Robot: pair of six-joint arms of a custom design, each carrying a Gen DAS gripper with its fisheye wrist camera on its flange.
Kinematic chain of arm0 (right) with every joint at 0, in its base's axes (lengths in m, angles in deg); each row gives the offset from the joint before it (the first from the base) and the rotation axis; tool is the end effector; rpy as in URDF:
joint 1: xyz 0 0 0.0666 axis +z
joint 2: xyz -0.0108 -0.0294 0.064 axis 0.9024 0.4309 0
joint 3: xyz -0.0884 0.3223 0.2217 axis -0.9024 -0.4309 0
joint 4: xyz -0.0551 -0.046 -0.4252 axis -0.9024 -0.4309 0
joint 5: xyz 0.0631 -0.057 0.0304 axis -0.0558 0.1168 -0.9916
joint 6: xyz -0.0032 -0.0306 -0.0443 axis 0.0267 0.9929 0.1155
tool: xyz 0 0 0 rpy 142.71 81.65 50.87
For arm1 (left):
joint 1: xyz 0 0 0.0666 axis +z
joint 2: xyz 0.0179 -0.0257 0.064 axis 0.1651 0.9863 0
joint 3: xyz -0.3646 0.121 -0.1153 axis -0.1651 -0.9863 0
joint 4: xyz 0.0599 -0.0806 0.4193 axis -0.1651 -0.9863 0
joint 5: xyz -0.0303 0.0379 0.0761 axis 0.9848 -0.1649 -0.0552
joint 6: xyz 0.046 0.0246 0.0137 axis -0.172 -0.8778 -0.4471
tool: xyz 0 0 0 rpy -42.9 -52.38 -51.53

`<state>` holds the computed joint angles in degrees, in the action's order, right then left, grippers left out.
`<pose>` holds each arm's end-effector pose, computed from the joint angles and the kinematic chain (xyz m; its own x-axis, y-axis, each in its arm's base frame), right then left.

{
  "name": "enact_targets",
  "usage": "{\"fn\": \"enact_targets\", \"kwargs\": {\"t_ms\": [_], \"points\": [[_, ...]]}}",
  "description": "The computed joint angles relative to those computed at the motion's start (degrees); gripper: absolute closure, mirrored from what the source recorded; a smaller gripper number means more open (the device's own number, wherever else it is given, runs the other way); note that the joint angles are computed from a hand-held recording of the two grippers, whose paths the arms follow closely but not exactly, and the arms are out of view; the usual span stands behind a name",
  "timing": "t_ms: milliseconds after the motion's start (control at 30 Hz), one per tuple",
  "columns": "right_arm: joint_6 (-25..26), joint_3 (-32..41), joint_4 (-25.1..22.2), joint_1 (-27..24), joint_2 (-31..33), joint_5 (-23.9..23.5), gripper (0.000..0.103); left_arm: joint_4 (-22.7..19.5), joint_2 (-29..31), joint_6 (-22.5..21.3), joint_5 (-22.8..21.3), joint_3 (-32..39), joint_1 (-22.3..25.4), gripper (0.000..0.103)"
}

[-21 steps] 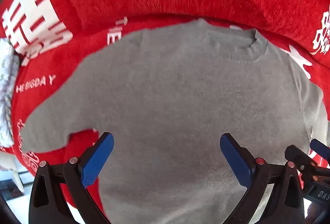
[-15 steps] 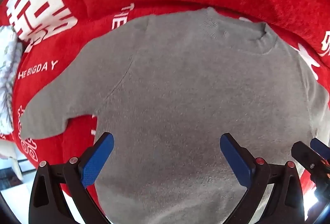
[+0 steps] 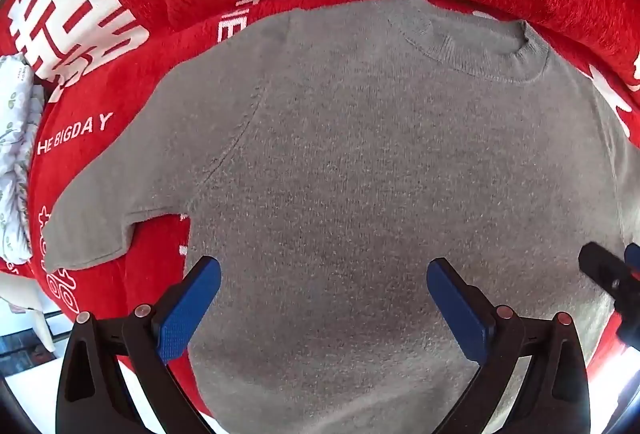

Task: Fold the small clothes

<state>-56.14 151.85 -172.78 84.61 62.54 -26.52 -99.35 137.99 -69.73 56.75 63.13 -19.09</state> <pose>0.4606 0.1682 0.4278 -0.7137 0.7004 0.0013 0.7003 0.7136 -0.0171 0.5771 -0.3104 0.4007 -0.8433 0.5361 -0.0379 0.5289 0.8404 0.1185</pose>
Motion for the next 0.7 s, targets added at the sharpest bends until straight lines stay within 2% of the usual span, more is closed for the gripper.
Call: {"fn": "enact_targets", "kwargs": {"t_ms": [133, 333, 467, 567, 700], "points": [[-0.74, 0.26, -0.58, 0.42, 0.46, 0.82, 0.000, -0.55, 0.45, 0.34, 0.25, 0.40, 0.35, 0.000], [0.74, 0.50, -0.53, -0.12, 1.19, 0.31, 0.000, -1.13, 1.97, 1.09, 0.17, 2.07, 0.64, 0.000], [1.08, 0.72, -2.03, 0.23, 0.15, 0.62, 0.000, -1.29, 2.42, 1.03, -0.02, 2.65, 0.76, 0.000], [2.19, -0.45, -1.49, -0.74, -0.67, 0.46, 0.000, -1.11, 2.34, 1.50, -0.15, 2.46, 0.64, 0.000], [0.73, 2.66, -2.84, 0.06, 1.32, 0.65, 0.000, -0.80, 2.18, 1.23, -0.22, 2.14, 0.82, 0.000]]}}
